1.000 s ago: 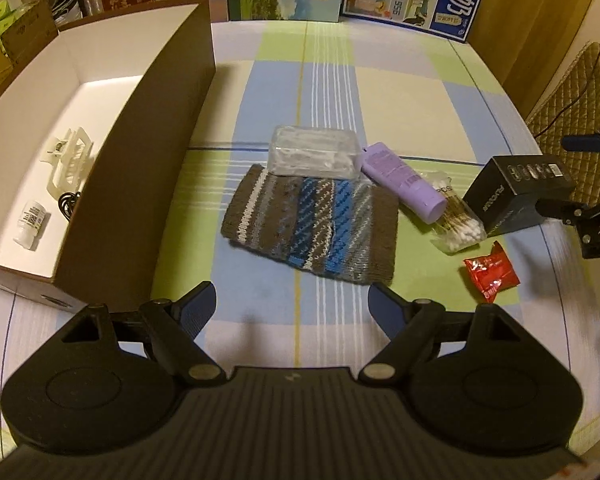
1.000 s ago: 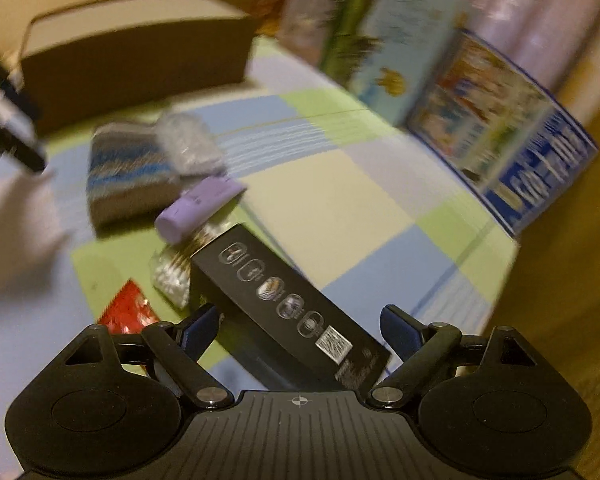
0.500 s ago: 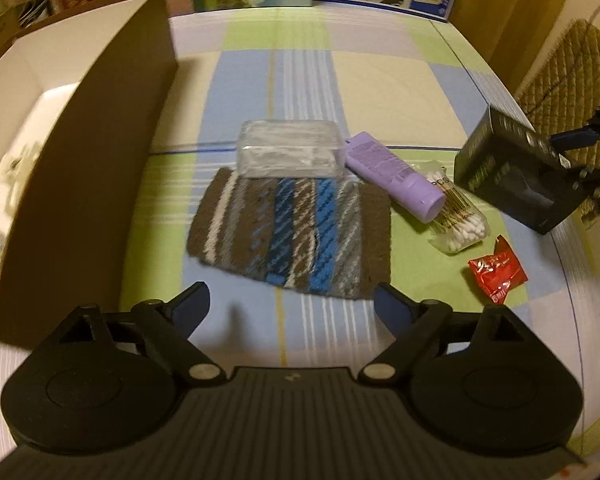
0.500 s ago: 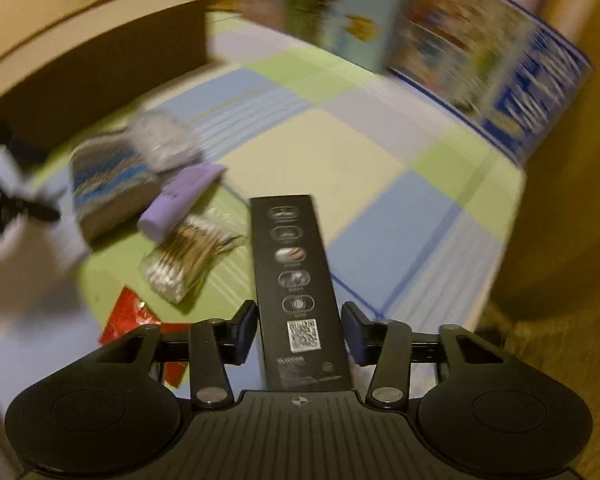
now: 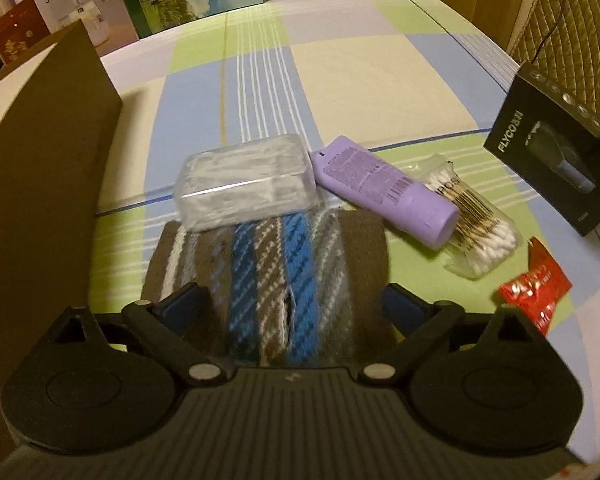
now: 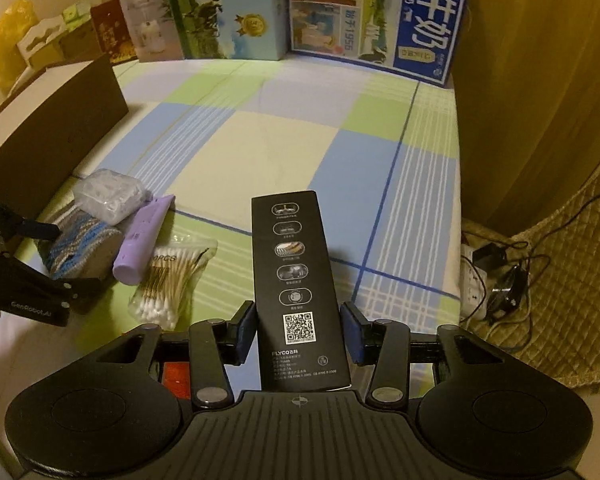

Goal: Organize objects
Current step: 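Grasp the grey-blue knitted cloth with the left tool while the right tool holds the black box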

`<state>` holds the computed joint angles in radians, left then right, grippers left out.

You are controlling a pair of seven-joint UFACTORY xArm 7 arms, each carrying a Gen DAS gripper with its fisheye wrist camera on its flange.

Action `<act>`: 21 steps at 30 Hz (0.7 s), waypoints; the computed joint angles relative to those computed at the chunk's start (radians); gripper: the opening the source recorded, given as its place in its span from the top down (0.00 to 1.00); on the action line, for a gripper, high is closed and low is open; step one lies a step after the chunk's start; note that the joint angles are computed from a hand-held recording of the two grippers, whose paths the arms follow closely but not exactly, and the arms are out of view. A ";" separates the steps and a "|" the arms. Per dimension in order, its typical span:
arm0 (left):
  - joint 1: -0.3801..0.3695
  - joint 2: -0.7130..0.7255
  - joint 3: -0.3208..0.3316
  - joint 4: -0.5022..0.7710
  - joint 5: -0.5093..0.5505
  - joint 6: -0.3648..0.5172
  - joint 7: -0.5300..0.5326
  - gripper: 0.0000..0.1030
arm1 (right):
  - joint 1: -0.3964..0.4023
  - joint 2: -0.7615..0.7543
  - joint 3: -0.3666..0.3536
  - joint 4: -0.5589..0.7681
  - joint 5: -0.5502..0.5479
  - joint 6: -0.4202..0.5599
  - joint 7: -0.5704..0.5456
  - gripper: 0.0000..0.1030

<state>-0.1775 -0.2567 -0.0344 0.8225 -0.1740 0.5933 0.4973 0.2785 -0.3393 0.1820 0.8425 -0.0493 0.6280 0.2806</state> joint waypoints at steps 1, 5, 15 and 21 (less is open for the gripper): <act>-0.004 0.010 0.006 0.009 -0.013 0.005 0.013 0.04 | -0.003 0.000 0.002 -0.001 -0.004 -0.002 0.007 0.59; -0.011 0.042 0.029 0.032 -0.082 0.027 0.091 0.05 | -0.006 0.004 0.009 -0.002 -0.012 -0.005 0.030 0.58; 0.006 -0.060 0.066 -0.014 -0.203 0.073 0.226 0.83 | 0.003 -0.011 0.005 -0.014 -0.014 -0.003 0.038 0.58; 0.041 -0.196 0.078 -0.098 -0.137 0.150 0.197 0.84 | 0.003 -0.003 0.004 -0.007 -0.015 0.000 0.020 0.56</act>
<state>-0.1367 -0.4524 0.0441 0.7248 -0.3107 0.7435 0.6941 0.2815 -0.3423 0.1860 0.8358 -0.0646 0.6277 0.3006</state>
